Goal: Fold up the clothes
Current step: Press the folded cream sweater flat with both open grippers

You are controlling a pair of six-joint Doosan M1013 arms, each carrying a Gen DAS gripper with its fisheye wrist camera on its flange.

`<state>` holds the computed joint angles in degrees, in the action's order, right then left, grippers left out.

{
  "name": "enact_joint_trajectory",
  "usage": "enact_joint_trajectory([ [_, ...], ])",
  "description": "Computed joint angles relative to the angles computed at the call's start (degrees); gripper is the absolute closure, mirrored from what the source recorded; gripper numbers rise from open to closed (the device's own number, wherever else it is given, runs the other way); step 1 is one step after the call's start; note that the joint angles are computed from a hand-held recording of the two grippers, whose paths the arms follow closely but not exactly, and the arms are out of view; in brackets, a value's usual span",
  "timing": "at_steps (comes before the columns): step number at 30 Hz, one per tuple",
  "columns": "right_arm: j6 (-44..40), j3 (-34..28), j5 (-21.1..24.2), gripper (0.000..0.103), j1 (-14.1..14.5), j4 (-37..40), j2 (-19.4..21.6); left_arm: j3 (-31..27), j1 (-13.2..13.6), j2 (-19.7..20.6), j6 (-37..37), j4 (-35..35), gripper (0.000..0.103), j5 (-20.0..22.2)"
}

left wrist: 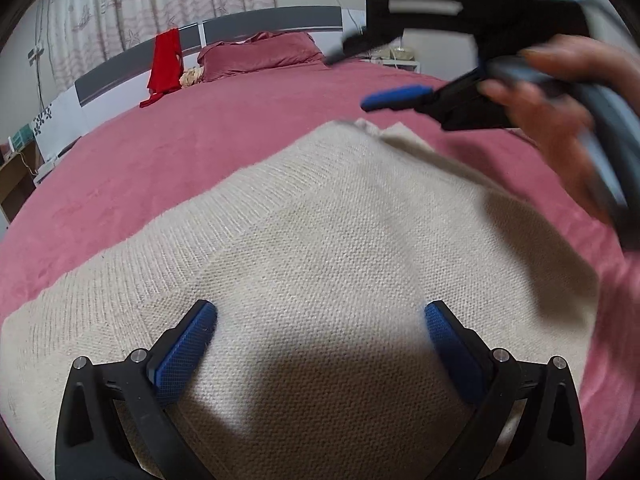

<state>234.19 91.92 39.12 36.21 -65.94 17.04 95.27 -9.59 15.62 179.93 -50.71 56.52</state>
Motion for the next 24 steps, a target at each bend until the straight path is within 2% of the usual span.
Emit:
enact_joint_trajectory([
  [3, -16.3, -5.0, 0.9, 0.057, 1.8, 3.7, 2.3, -2.8, 1.6, 0.4, -3.7, 0.8, 0.0, 5.8],
  [5, -29.2, -9.2, 4.5, 0.057, 2.4, 13.0, 4.6, -2.9, 3.7, -0.3, -2.8, -1.9, 0.0, 5.7],
  [6, -36.1, -12.0, 8.4, 0.057, 2.8, 17.7, 6.1, -1.9, 4.7, -1.2, -0.7, -4.0, 0.0, 2.0],
  [7, -42.7, -15.7, 15.3, 0.057, 3.4, 21.6, 8.3, -0.7, 5.4, -2.1, 1.6, -6.1, 0.0, -3.6],
  [9, -49.3, -19.9, 21.8, 0.057, 4.3, 22.5, 11.3, -0.4, 6.4, -2.0, 3.9, -8.6, 0.0, -11.2],
  [10, -50.9, -21.0, 22.6, 0.057, 4.8, 21.8, 12.2, -0.6, 6.8, -1.8, 4.7, -9.6, 0.0, -14.5],
  [12, -53.8, -22.9, 22.8, 0.057, 5.4, 20.1, 13.6, -2.2, 7.2, -0.4, 0.7, -6.4, 0.0, -18.0],
  [15, -61.5, -25.8, 23.6, 0.059, 4.7, 22.8, 15.9, -3.9, 6.1, 2.0, -13.3, 7.4, 0.0, -26.1],
  [16, -63.6, -26.3, 23.9, 0.061, 4.4, 23.8, 16.3, -4.9, 6.4, 3.1, -17.0, 10.4, 0.0, -25.6],
  [18, -64.1, -24.5, 21.8, 0.062, 3.6, 24.1, 15.5, -7.9, 8.0, 5.4, -21.7, 9.2, 0.0, -18.0],
  [19, -62.1, -22.8, 20.7, 0.064, 3.4, 22.9, 14.6, -9.0, 8.4, 6.0, -23.0, 9.0, 0.0, -15.5],
  [22, -56.4, -20.1, 24.7, 0.066, 3.1, 20.2, 13.0, -8.9, 8.7, 6.2, -22.6, 8.5, 0.0, -14.9],
  [24, -55.9, -19.7, 27.2, 0.067, 2.7, 20.9, 12.6, -8.4, 8.5, 5.8, -22.1, 8.5, 0.0, -15.8],
])
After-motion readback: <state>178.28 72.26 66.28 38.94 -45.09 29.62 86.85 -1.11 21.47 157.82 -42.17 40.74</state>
